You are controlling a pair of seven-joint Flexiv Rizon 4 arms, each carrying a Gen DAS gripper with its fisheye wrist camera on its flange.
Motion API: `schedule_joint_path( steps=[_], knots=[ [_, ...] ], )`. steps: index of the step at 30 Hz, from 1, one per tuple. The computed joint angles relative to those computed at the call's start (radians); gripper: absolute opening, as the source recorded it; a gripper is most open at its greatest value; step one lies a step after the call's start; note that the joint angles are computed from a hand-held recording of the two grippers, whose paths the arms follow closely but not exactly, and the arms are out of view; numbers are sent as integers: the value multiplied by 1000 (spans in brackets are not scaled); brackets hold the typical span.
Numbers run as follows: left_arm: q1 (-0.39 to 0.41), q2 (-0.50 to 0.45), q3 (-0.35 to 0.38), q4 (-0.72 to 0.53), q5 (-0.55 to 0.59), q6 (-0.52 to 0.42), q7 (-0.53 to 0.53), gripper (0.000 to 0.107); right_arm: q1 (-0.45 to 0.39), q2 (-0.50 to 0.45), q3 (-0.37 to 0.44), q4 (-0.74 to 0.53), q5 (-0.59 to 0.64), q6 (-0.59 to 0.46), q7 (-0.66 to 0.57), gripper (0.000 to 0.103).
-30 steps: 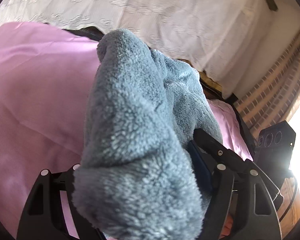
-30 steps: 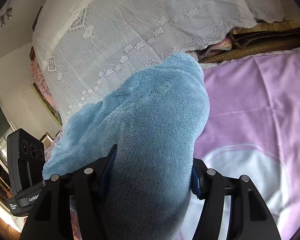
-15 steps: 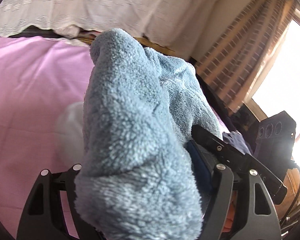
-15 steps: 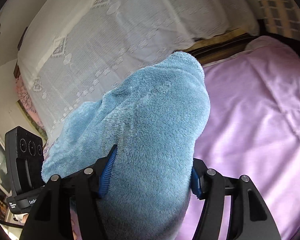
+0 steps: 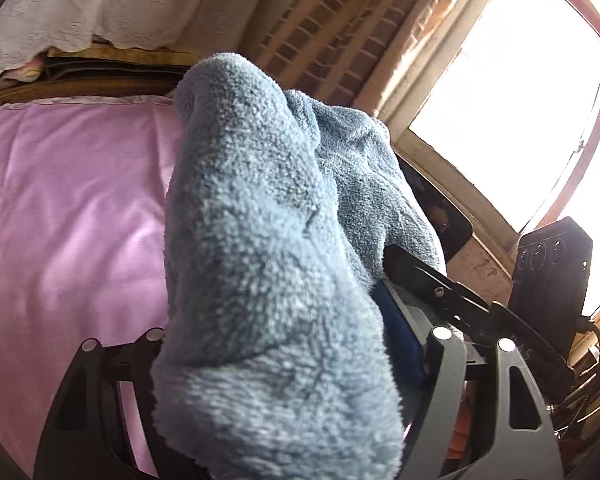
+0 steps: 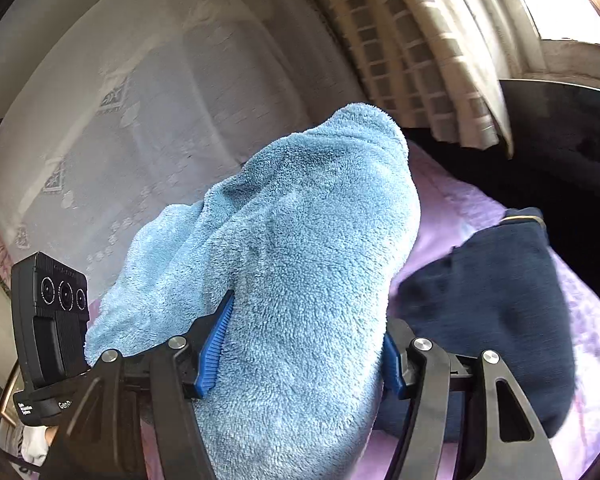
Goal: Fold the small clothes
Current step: 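Lift the fleece with both grippers and carry it toward the window, then lower the fleece onto the dark folded clothes and open both grippers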
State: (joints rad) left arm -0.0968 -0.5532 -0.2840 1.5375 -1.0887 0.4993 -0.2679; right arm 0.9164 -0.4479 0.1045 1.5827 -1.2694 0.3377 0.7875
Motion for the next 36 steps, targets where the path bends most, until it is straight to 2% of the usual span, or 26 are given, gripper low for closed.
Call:
schedule_joint_path(
  steps=[5,10,14,17,19,22,25,27,30,33,36],
  knots=[
    [-53,1,-18,2,27,-8,-24,74,-5,115,60,136,59,-107,57,63],
    [-100,-32,-30,-36,72,3,-64,75,-33,176,110,226,81,-163,118,63],
    [-136,-52,-30,-26,117,66,-63,75,-93,211,134,312,96,-85,201,64],
    [-147,-95,-42,-49,146,97,-80,77,-121,209,140,349,107,-52,217,70],
    [-144,-106,-54,-47,144,124,-63,83,-130,205,137,363,88,-38,228,72],
    [-145,-112,-60,-41,151,168,-62,92,-160,219,130,411,28,47,315,77],
    [-133,-124,-68,-51,160,156,-87,93,-178,221,127,422,-2,70,345,79],
    [-127,-108,-75,-29,148,172,-80,93,-171,216,135,405,23,47,323,79],
    [-115,-60,-87,25,106,217,-6,91,-147,203,142,358,74,-26,249,79],
    [-105,-15,-92,75,42,263,94,91,-97,174,146,278,139,-160,151,79],
    [-109,10,-80,103,-6,298,146,91,-58,151,143,221,176,-252,101,79]
  ],
)
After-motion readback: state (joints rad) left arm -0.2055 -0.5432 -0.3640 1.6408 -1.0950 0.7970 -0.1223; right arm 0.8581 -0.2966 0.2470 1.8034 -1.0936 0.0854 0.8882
